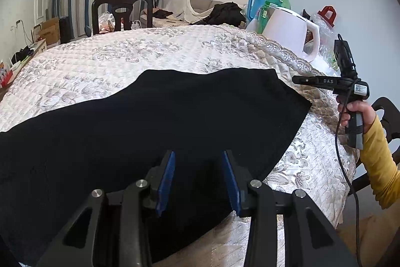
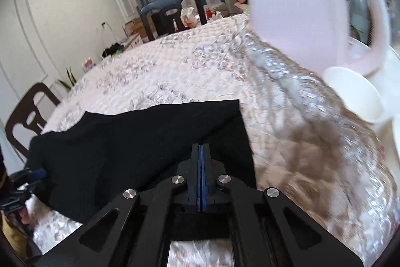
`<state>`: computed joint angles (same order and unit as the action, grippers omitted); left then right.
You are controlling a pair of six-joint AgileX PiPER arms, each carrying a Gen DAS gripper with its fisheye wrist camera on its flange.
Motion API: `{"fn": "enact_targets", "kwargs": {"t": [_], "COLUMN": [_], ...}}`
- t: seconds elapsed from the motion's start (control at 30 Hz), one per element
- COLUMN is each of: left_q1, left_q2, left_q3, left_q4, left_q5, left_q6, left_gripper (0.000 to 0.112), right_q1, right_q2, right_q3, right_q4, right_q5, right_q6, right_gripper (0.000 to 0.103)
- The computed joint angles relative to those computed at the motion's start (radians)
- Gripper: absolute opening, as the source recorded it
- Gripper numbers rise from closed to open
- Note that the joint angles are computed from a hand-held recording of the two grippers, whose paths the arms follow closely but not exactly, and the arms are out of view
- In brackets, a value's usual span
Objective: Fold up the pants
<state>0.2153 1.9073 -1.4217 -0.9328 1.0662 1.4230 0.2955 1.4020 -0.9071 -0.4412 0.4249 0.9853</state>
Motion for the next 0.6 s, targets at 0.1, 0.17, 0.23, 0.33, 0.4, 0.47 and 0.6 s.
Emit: {"fn": "enact_targets", "kwargs": {"t": [0.1, 0.17, 0.23, 0.33, 0.4, 0.47, 0.6], "left_q1": [-0.013, -0.017, -0.02, -0.023, -0.026, -0.03, -0.039], "left_q2": [0.003, 0.0, -0.009, -0.015, -0.012, -0.006, 0.001], "left_q3": [-0.002, 0.004, 0.018, 0.025, 0.022, 0.015, 0.006], "left_q4": [0.005, 0.002, -0.002, -0.002, 0.001, 0.008, 0.02], "left_q5": [-0.005, -0.003, -0.006, -0.008, -0.007, -0.005, 0.001], "left_q6": [-0.015, -0.014, 0.0, 0.002, -0.005, -0.017, -0.029], "left_gripper": [0.042, 0.042, 0.042, 0.044, 0.046, 0.046, 0.046], "right_q1": [0.002, 0.0, -0.011, -0.02, -0.016, -0.004, 0.017], "right_q2": [0.043, 0.094, 0.108, 0.123, 0.151, 0.173, 0.225], "right_q3": [-0.035, -0.065, -0.054, -0.07, -0.106, -0.136, -0.197], "right_q4": [0.037, 0.059, 0.08, 0.129, 0.121, 0.076, 0.002], "right_q5": [0.052, 0.08, 0.021, -0.004, 0.02, 0.053, 0.112], "right_q6": [-0.042, -0.044, -0.064, -0.126, -0.138, -0.117, -0.068], "right_gripper": [0.0, 0.007, 0.019, 0.031, 0.033, 0.033, 0.033]}}
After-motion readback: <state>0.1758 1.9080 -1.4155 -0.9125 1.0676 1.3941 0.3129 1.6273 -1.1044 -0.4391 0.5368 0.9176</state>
